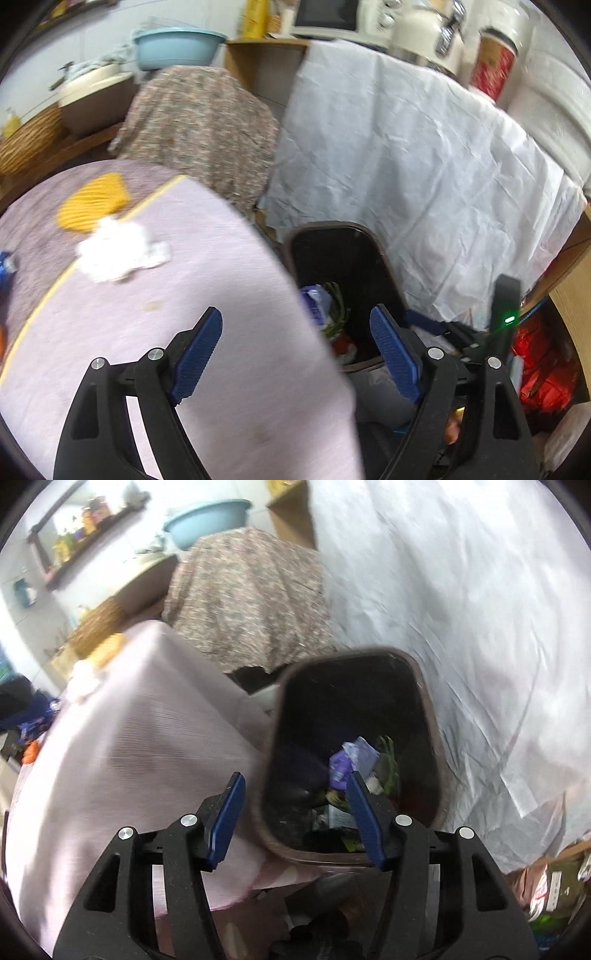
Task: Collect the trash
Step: 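Withdraw both open tools from the bin toward the table, then grasp the blue wrapper with the left tool while the right tool grasps the remaining white tissues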
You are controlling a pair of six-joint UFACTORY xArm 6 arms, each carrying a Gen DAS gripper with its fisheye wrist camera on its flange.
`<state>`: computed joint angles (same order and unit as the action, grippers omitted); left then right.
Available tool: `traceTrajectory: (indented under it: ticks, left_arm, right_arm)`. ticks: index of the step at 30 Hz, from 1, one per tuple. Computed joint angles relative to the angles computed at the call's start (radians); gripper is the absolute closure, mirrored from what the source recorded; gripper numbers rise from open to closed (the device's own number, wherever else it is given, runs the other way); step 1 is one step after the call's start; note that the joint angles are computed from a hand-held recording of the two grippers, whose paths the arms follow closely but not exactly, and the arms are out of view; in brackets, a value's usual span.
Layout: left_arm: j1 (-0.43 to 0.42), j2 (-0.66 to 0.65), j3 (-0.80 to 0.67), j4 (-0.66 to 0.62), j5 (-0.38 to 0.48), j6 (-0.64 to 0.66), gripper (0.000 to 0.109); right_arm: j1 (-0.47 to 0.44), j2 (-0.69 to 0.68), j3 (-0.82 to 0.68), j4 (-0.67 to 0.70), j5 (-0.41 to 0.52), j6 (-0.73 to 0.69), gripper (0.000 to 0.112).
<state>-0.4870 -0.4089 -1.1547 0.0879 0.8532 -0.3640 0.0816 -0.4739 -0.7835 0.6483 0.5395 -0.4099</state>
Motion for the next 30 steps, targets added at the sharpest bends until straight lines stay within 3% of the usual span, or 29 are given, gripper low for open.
traceTrajectory:
  ticks: [3, 5, 10, 14, 22, 30]
  left_arm:
    - [0.054, -0.090, 0.059, 0.019, 0.012, 0.006, 0.027]
    - [0.101, -0.156, 0.098, 0.033, 0.032, 0.013, 0.027]
    - [0.256, -0.303, 0.187, 0.048, 0.083, 0.053, 0.027]
    - [0.420, -0.370, 0.233, 0.046, 0.111, 0.105, 0.027]
    - [0.669, -0.361, 0.241, 0.020, 0.085, 0.226, 0.027]
    - [0.713, -0.264, 0.189, 0.008, 0.048, 0.275, 0.027]
  right_arm:
    - [0.035, -0.027, -0.030, 0.018, 0.043, -0.020, 0.051]
    - [0.059, -0.040, -0.050, 0.033, 0.065, -0.030, 0.040]
    - [0.140, -0.026, -0.142, 0.043, 0.141, -0.049, 0.040]
    - [0.216, 0.043, -0.253, -0.026, 0.179, -0.015, 0.040]
    - [0.363, 0.294, -0.563, -0.205, 0.243, 0.101, 0.039]
    - [0.437, 0.589, -0.900, -0.450, 0.288, 0.272, 0.039]
